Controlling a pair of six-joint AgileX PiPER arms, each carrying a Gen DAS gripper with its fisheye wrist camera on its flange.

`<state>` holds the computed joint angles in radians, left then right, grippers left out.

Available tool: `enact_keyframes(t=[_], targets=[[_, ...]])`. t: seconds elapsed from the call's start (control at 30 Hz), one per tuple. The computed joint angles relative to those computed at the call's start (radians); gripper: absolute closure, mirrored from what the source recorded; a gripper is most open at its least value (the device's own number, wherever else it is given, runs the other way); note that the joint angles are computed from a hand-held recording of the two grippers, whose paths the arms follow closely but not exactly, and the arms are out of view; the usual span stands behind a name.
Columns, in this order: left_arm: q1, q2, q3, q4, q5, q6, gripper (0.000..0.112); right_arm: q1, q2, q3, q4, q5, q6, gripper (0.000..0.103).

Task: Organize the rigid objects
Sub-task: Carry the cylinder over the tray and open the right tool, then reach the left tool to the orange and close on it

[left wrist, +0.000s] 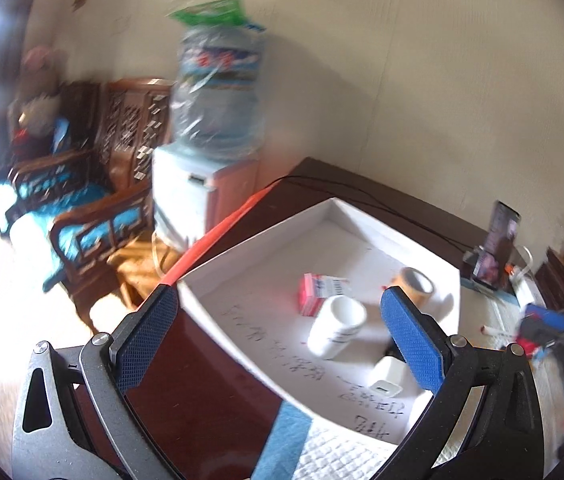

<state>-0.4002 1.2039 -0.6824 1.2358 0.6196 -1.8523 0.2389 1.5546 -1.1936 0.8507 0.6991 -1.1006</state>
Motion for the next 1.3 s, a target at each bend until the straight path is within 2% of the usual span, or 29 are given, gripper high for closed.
enact_keyframes(t=[0.1, 0.23, 0.3, 0.33, 0.37, 0.43, 0.53, 0.63, 0.7, 0.8, 0.87, 0.97, 1.1, 1.23, 1.3], targets=[[0.062, -0.028, 0.041, -0.005, -0.07, -0.026, 0.01, 0.108, 0.135, -0.12, -0.071, 0.009, 0.116, 0.063], [0.061, -0.036, 0.081, 0.091, -0.083, -0.102, 0.01, 0.214, 0.287, -0.235, -0.127, -0.032, 0.233, 0.063], [0.054, -0.038, 0.091, 0.143, -0.098, -0.133, 0.009, 0.229, 0.317, -0.254, -0.118, -0.038, 0.239, 0.062], [0.056, -0.037, 0.089, 0.149, -0.112, -0.127, 0.009, 0.234, 0.318, -0.248, -0.119, -0.054, 0.243, 0.056], [0.051, -0.029, 0.085, 0.155, -0.118, -0.127, 0.009, 0.228, 0.302, -0.223, -0.093, -0.075, 0.22, 0.034], [0.053, -0.022, 0.085, 0.188, -0.141, -0.151, 0.009, 0.194, 0.251, -0.153, 0.004, -0.107, 0.135, 0.01], [0.033, -0.006, 0.078, 0.238, -0.18, -0.189, 0.009, 0.1, 0.154, -0.05, 0.175, -0.092, -0.016, 0.0], [-0.036, 0.018, 0.061, 0.306, -0.178, -0.221, 0.009, -0.081, 0.041, 0.057, 0.381, -0.002, -0.196, 0.0], [-0.062, 0.032, 0.02, 0.201, -0.216, -0.076, 0.009, -0.198, -0.008, 0.103, 0.448, 0.036, -0.252, 0.0], [-0.094, 0.101, -0.067, -0.044, -0.305, 0.224, 0.009, -0.338, -0.069, 0.176, 0.499, 0.028, -0.317, 0.0], [-0.125, 0.186, -0.136, -0.224, -0.357, 0.424, 0.01, -0.42, -0.068, 0.185, 0.483, 0.048, -0.308, 0.0], [-0.175, 0.308, -0.246, -0.507, -0.372, 0.724, 0.01, -0.52, -0.064, 0.207, 0.428, 0.05, -0.293, 0.0], [-0.244, 0.463, -0.443, -0.833, -0.282, 1.124, 0.011, -0.592, -0.021, 0.232, 0.45, 0.005, -0.346, 0.0], [-0.227, 0.602, -0.625, -1.176, -0.195, 1.518, 0.036, -0.634, 0.052, 0.218, 0.469, 0.05, -0.309, 0.0], [-0.209, 0.661, -0.698, -1.251, -0.156, 1.59, 0.043, -0.637, 0.057, 0.23, 0.5, 0.049, -0.34, 0.0]])
